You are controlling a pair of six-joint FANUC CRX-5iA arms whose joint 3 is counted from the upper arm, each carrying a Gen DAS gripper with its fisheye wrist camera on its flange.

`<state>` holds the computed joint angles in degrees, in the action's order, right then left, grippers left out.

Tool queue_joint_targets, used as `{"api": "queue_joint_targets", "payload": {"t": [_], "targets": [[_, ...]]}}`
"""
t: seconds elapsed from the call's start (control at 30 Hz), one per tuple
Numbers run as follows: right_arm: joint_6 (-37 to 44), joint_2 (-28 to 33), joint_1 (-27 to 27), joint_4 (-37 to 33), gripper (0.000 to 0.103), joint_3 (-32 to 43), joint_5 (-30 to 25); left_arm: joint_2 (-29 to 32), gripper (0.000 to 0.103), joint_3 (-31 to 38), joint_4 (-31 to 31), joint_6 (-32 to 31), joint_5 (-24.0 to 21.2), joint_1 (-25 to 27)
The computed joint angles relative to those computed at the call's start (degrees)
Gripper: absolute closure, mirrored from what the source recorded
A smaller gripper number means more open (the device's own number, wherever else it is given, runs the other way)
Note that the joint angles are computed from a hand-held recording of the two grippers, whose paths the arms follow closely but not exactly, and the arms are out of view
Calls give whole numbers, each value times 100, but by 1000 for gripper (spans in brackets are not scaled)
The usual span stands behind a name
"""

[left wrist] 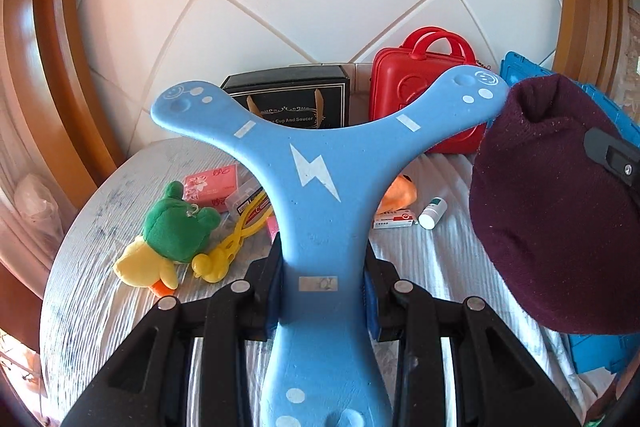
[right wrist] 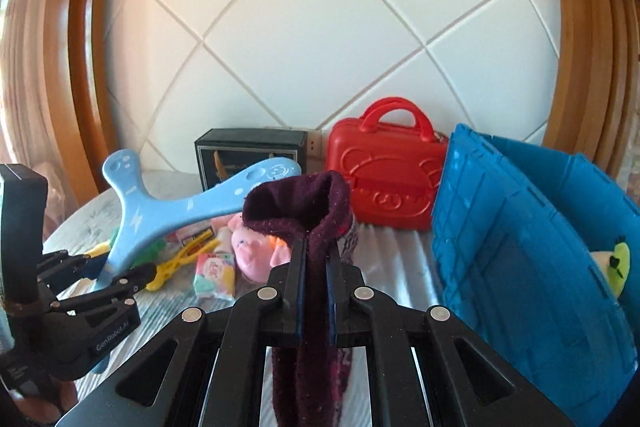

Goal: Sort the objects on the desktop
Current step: 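Carry the maroon cloth with the right gripper while the left carries the boomerang to the crate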

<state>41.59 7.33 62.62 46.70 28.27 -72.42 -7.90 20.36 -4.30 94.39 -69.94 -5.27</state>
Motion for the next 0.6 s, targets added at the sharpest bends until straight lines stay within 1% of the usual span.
{"api": "queue_joint_targets", "payload": {"t": [0.07, 0.17, 0.3, 0.37, 0.47, 0.6], "targets": [[-37, -77, 71, 239, 95, -23, -38, 30, 71, 113, 39, 46, 0, -104], [-142, -210, 93, 627, 95, -30, -97, 155, 71, 446, -36, 134, 34, -410], [-333, -479, 73, 1298, 97, -37, -211, 526, 71, 1213, -269, 252, 64, -1056], [-378, -609, 28, 1629, 97, -34, -311, 868, 71, 1774, -320, 317, -13, -1414], [-241, -695, -132, 1901, 97, 169, -557, 1557, 71, 2805, -263, 345, -289, -1914], [-202, -932, -401, 2294, 97, 175, -737, 2547, 71, 4456, -690, 263, -728, -2701]]}}
